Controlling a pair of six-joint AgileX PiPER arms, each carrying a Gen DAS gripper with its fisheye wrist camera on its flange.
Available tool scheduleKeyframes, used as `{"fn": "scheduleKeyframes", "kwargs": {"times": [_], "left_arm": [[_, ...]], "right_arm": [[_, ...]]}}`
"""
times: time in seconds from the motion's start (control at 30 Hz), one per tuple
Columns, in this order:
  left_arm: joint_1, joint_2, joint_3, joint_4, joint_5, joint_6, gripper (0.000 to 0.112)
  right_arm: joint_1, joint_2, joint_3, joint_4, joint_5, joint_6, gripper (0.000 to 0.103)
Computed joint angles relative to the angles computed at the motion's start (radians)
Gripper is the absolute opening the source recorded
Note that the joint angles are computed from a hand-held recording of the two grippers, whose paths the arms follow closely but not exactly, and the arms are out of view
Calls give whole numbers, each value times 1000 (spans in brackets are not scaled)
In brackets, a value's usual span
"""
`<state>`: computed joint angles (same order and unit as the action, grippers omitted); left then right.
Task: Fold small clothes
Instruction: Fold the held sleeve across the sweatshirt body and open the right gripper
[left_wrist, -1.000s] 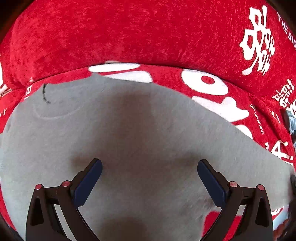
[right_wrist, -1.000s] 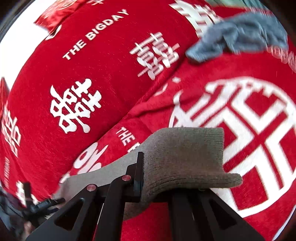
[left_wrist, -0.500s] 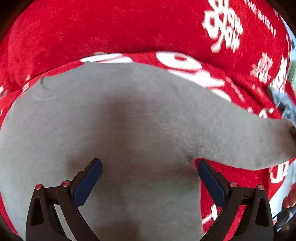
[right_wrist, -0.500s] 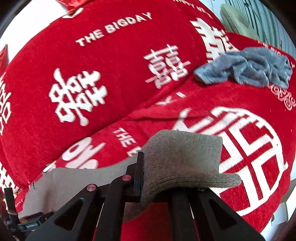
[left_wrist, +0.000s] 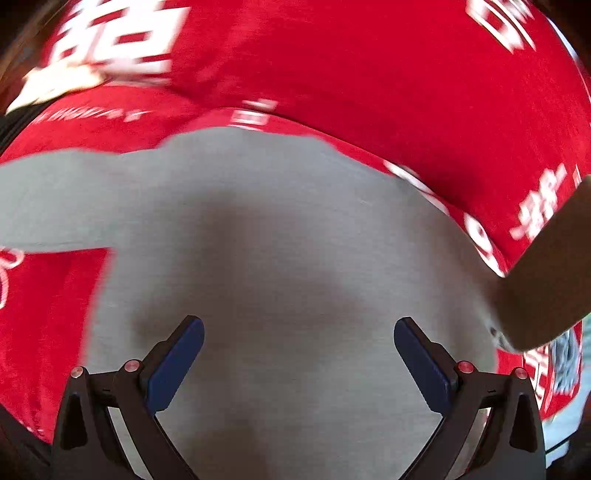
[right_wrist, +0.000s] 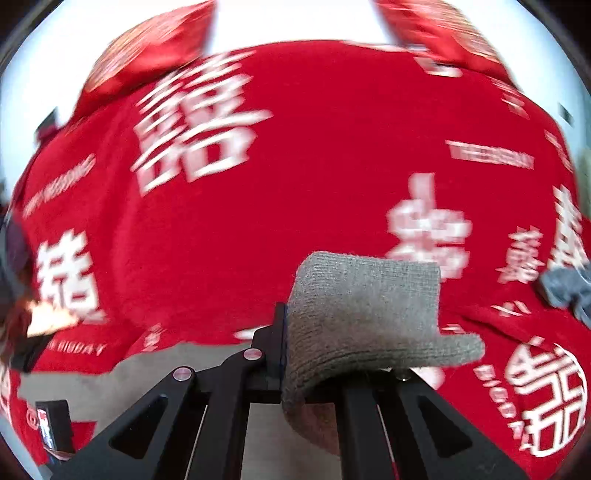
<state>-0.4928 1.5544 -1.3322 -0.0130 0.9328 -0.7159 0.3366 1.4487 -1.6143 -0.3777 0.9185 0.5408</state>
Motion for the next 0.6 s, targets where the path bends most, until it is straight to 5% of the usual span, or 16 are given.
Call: {"fn": "scheduleKeyframes", "kwargs": {"times": [0.13, 0.43, 0.5, 0.6], "left_arm": [[191, -121, 177, -80, -55, 116, 103], [486, -204, 397, -312, -145, 419, 103], [499, -212, 410, -330, -155, 446, 103], [531, -230, 422, -385, -148, 497, 103]], "right_arm": [[208, 207, -78, -84, 44, 124, 5], [351, 566, -220, -86, 148, 136, 5], [363, 608, -274, -52, 190, 81, 12], [394, 617, -326, -42, 224, -16, 56]]}}
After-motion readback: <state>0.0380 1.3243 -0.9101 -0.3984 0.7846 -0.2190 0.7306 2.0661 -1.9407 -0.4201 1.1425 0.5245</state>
